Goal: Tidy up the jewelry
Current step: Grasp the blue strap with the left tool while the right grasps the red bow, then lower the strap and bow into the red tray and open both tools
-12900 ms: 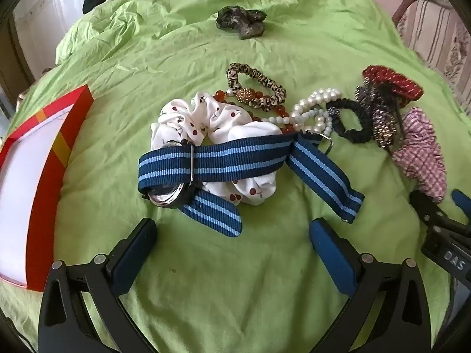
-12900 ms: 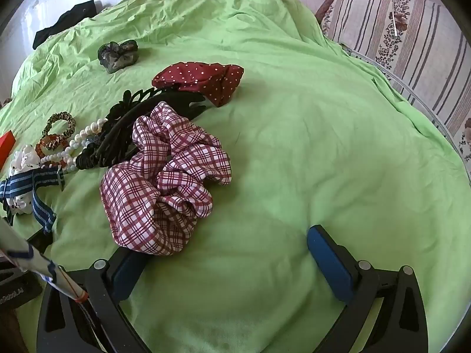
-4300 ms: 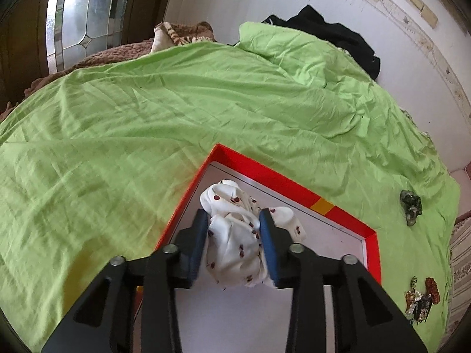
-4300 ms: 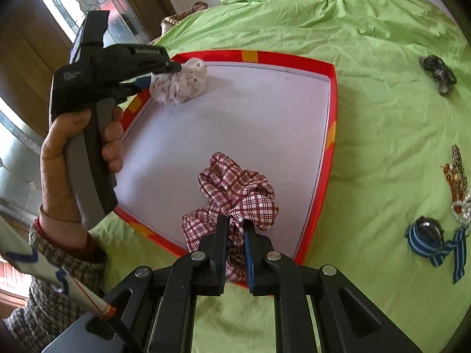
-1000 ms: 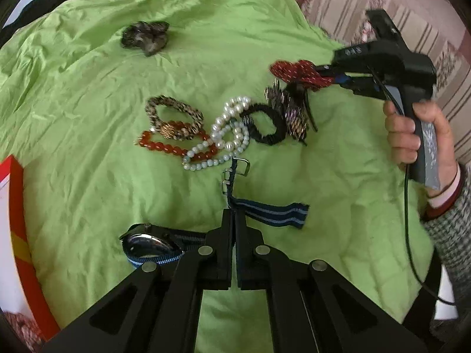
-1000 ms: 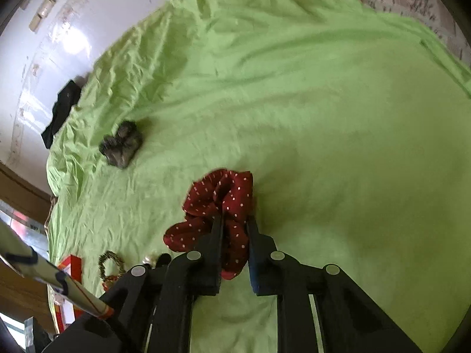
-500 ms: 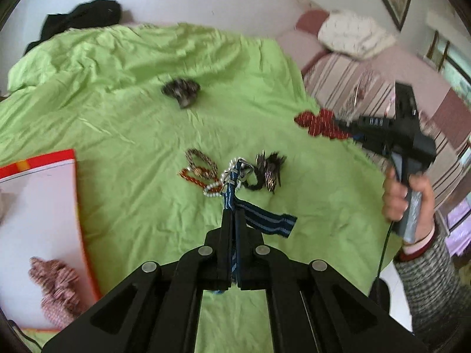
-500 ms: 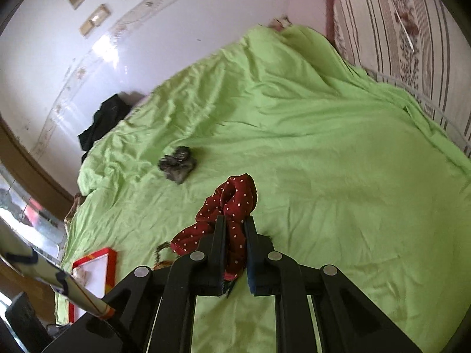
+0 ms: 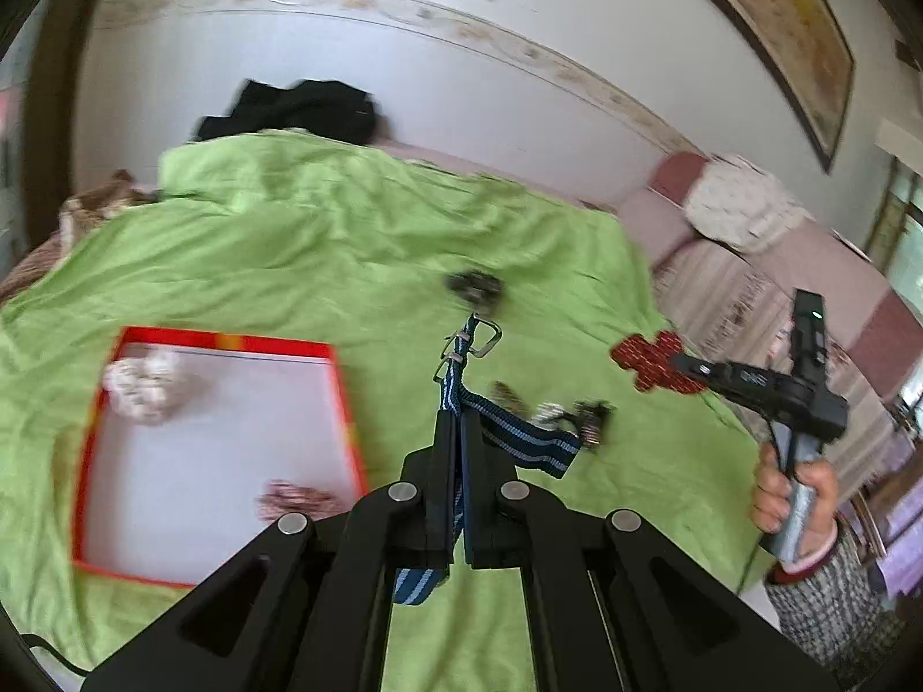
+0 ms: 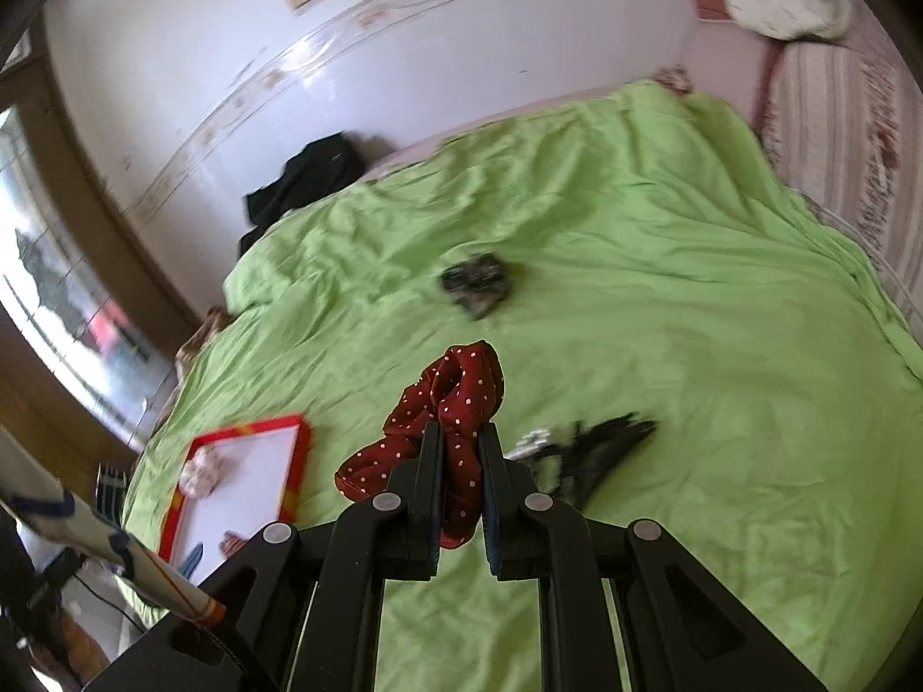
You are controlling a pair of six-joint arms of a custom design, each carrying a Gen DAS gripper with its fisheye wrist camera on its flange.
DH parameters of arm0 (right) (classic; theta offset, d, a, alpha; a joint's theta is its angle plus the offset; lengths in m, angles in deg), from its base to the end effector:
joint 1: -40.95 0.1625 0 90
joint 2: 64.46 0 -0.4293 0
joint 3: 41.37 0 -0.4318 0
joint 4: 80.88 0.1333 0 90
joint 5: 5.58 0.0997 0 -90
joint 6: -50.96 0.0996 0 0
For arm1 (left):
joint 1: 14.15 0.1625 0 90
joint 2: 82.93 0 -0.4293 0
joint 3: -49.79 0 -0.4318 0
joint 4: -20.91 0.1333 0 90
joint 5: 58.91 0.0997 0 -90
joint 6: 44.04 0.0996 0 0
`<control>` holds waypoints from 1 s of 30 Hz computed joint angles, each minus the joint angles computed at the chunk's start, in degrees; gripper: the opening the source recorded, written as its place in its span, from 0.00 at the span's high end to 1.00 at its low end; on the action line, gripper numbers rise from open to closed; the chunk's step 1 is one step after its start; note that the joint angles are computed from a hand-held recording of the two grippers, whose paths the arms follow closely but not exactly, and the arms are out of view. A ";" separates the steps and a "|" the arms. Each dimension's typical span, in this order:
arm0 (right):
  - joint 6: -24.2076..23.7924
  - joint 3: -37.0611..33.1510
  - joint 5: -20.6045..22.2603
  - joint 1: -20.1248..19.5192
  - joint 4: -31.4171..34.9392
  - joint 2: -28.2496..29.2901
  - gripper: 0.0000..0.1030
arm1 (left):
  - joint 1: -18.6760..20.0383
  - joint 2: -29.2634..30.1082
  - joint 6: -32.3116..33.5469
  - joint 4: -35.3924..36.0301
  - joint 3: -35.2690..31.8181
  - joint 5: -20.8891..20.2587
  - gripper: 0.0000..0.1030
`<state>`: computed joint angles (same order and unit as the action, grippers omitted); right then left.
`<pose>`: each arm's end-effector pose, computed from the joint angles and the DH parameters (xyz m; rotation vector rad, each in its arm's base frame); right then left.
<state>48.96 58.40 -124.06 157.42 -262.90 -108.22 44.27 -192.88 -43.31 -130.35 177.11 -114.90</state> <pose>0.3815 -0.5737 0.0892 0.4358 -2.5988 0.9754 -0.0457 -0.4352 0.4467 0.4037 2.5120 -1.1862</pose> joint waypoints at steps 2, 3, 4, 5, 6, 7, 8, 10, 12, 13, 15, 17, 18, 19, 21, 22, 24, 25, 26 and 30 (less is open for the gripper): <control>-0.39 -1.03 0.39 0.82 1.25 1.31 0.88 | 1.09 -1.50 -0.40 0.04 0.05 1.24 0.99; -0.58 -1.67 0.46 1.28 1.94 2.13 0.88 | 1.66 -2.14 -0.53 -0.01 0.17 1.37 0.99; -0.75 -2.58 0.45 1.79 2.81 3.16 0.88 | 2.50 -2.54 -0.62 -0.29 0.13 1.48 0.99; -0.89 -3.57 0.47 2.26 3.81 4.22 0.88 | 3.38 -2.78 -0.67 -0.75 0.13 1.69 0.99; -0.99 -4.53 0.50 2.65 4.81 5.20 0.88 | 4.01 -3.01 -0.68 -1.20 0.32 1.89 0.99; -1.10 -5.36 0.52 3.04 5.70 6.12 0.88 | 5.17 -3.06 -0.51 -1.81 0.31 1.80 0.99; -1.22 -6.15 0.51 3.37 6.46 6.98 0.88 | 6.01 -3.05 -0.45 -2.18 0.27 1.70 0.99; -1.53 -7.84 0.57 4.03 8.09 8.85 0.88 | 7.84 -2.80 -0.25 -3.12 0.24 1.87 0.99; -1.70 -9.37 0.75 4.47 9.65 10.34 0.88 | 9.73 -2.45 0.10 -4.22 0.32 2.48 0.99; -1.76 -10.75 0.89 4.76 10.89 11.64 0.88 | 10.67 -2.21 0.19 -4.81 0.34 2.48 0.99; -1.90 -12.69 1.11 5.19 12.60 13.53 0.88 | 12.87 -1.27 0.48 -6.49 0.24 2.57 0.99; -1.99 -14.81 1.25 5.52 14.20 15.46 0.88 | 14.50 -0.25 0.93 -8.27 0.22 3.35 0.99; -2.15 -16.48 1.43 5.69 15.36 16.93 0.88 | 15.29 0.32 1.09 -9.14 0.12 3.85 0.99; -2.26 -17.53 1.51 5.79 16.00 17.83 0.88 | 16.21 1.05 1.11 -9.92 -0.12 4.27 0.99; -2.43 -20.62 1.73 5.99 17.83 20.34 0.88 | 17.44 2.25 1.00 -11.08 -0.56 5.44 0.99; -2.50 -22.12 1.89 6.02 18.72 21.46 0.88 | 18.29 3.10 0.96 -11.84 -0.90 6.12 0.99; -2.55 -25.00 2.15 6.14 20.29 23.59 0.88 | 19.47 4.58 1.17 -13.32 -1.43 7.64 0.99; -2.66 -26.87 2.19 6.16 21.33 24.92 0.88 | 19.94 5.00 1.41 -13.97 -1.52 8.43 0.99; -2.77 -28.68 2.18 6.17 22.35 26.18 0.88 | 20.35 5.46 1.71 -14.72 -1.62 8.79 0.99; -3.76 -36.80 1.67 6.07 26.57 31.80 0.88 | 20.84 6.96 4.04 -19.16 -1.37 11.32 0.99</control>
